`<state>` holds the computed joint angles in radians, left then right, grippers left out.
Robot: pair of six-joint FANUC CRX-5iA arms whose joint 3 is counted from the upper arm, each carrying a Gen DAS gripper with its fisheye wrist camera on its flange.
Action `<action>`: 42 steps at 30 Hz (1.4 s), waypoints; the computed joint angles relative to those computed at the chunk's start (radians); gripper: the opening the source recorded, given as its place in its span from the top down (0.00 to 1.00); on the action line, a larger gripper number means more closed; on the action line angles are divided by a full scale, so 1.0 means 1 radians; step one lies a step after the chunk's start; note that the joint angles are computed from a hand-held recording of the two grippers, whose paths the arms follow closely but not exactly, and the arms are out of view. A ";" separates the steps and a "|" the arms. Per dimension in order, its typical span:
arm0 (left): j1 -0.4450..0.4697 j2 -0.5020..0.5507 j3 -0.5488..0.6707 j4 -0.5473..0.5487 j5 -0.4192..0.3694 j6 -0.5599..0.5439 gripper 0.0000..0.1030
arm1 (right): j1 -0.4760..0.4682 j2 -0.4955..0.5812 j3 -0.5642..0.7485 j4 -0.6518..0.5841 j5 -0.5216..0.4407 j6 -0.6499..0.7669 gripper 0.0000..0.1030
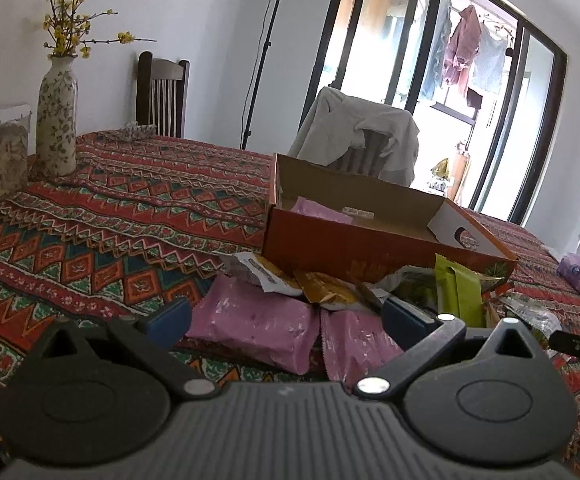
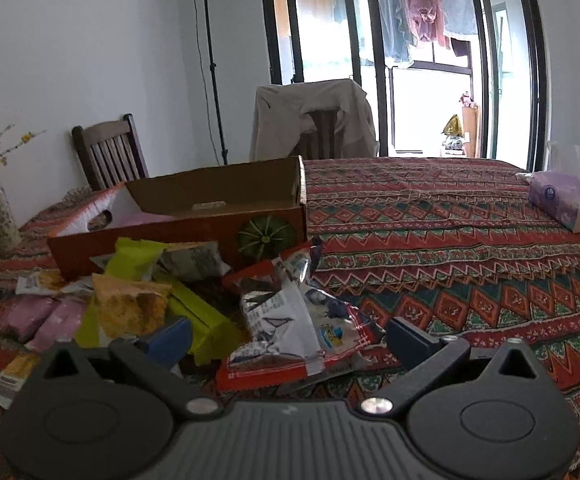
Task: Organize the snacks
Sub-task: 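Withdraw both grippers from the box back toward the snack pile, then grasp the silver-and-red chip bag with the right gripper while the left grasps a white cracker packet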
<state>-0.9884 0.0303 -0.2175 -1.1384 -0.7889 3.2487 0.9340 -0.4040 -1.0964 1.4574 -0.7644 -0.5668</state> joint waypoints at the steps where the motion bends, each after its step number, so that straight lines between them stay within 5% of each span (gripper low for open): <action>1: 0.002 0.002 0.002 0.003 0.002 -0.003 0.00 | -0.004 0.014 0.010 -0.003 -0.005 0.016 0.00; 9: 0.009 0.004 0.002 0.016 0.011 -0.017 0.00 | -0.085 0.114 0.099 -0.057 0.052 0.203 0.02; 18: 0.020 0.006 0.003 0.036 0.026 -0.034 0.00 | -0.138 0.176 0.139 -0.148 0.136 0.259 0.18; 24: 0.022 0.011 0.008 0.048 0.027 -0.049 0.00 | -0.174 0.145 0.097 -0.055 0.185 0.188 0.36; 32: 0.016 0.015 0.015 0.063 0.030 -0.072 0.00 | -0.129 0.067 0.019 0.114 0.071 -0.012 0.41; 42: -0.001 0.028 0.040 0.132 0.009 -0.155 0.00 | 0.038 -0.005 -0.035 0.114 -0.112 -0.079 0.41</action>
<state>-0.9894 0.0588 -0.1775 -1.0068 -0.7801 3.0933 0.9725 -0.4087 -1.1313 1.5711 -0.8762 -0.6457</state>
